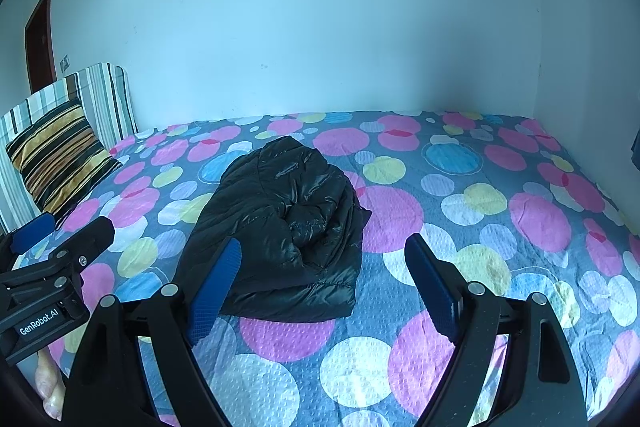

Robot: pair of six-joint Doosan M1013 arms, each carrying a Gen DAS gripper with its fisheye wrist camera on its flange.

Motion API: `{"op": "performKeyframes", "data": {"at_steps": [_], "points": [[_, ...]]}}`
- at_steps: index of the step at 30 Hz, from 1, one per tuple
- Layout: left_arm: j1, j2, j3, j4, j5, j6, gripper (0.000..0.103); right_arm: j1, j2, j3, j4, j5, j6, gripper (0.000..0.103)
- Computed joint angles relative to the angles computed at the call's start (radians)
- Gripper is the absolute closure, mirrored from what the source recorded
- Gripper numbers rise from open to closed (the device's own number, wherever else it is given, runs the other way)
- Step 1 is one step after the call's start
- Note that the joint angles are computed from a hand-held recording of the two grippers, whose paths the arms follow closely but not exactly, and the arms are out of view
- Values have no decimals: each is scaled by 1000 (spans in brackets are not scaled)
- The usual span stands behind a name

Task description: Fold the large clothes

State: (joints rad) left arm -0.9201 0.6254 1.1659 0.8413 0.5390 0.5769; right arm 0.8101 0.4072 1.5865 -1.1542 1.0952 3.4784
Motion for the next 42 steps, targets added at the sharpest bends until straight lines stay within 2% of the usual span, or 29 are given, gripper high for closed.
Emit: {"op": "performKeyframes", "data": {"at_steps": [11,24,42], "points": [[-9,-1,-2,26,31,-17,2,3,-2,-5,0,6,-17,20],[-11,-16,20,69,11,-54,2,5,-3,-7,-2,11,-20,20],[-2,-10,18,-11,-5,-9,2,4,-9,-1,4,2,-26,20]]}}
